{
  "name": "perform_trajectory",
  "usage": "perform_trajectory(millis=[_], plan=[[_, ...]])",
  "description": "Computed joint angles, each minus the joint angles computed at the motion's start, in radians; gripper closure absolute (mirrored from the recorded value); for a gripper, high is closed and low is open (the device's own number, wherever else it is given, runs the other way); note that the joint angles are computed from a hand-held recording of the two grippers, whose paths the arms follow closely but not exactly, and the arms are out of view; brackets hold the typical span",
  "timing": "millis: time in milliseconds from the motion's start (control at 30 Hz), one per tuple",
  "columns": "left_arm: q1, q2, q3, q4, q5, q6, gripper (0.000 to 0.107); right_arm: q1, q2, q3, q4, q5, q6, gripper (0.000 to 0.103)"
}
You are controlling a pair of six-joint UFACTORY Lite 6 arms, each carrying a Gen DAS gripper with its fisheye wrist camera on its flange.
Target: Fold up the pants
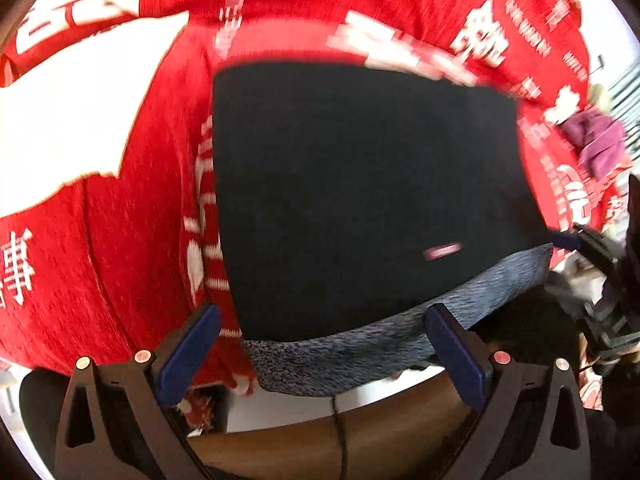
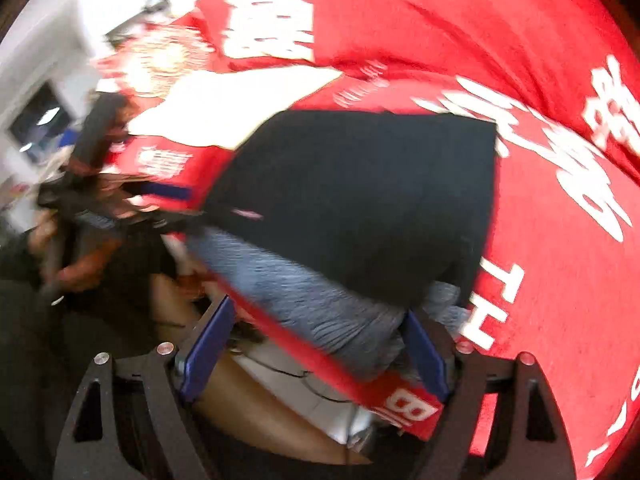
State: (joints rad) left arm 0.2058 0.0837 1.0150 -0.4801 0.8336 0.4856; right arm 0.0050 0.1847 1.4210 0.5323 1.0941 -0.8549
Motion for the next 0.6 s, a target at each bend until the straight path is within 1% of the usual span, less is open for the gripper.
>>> perform_trajectory(millis=[33, 67, 133, 200, 267, 333, 400, 467, 533, 600], plan=[[0.008, -0.001, 0.011, -0.015, 0.012, 0.007, 0.005, 0.011, 0.04, 0.006, -0.057, -0.025, 0.058, 0.018], [0.024, -0.016, 0.022, -0.041, 0.019, 0.027, 0.005, 0.008, 0.054, 0.027, -0.073, -0.009, 0.08, 0.018], [0.056, -0.043, 0.078, -0.075, 0.028, 0.06, 0.005, -0.032, 0.008, 0.027, -0.012, 0.019, 0.026, 0.018], [0.072, -0.011, 0.17, -0.088, 0.025, 0.069, 0.005, -0.05, -0.04, 0.033, -0.019, 0.019, 0.01, 0.017], [0.06, 0.084, 0.299, -0.066, 0.012, 0.038, 0.005, -0.068, -0.05, 0.074, -0.009, 0.016, 0.016, 0.017], [0.036, 0.214, 0.441, -0.072, 0.008, 0.022, 0.005, -0.099, -0.012, 0.154, 0.078, 0.048, 0.001, 0.017], [-0.001, 0.372, 0.604, -0.061, 0.032, -0.039, 0.005, -0.097, 0.046, 0.21, 0.182, 0.096, -0.005, 0.017], [-0.024, 0.505, 0.733, -0.041, 0.074, -0.092, 0.005, -0.07, 0.095, 0.225, 0.207, 0.141, -0.027, 0.017], [-0.056, 0.569, 0.778, 0.033, 0.056, -0.154, 0.005, -0.024, 0.103, 0.17, 0.148, 0.116, -0.028, 0.017], [-0.083, 0.519, 0.726, 0.093, 0.024, -0.185, 0.005, 0.0, 0.09, 0.078, 0.063, 0.053, -0.025, 0.017]])
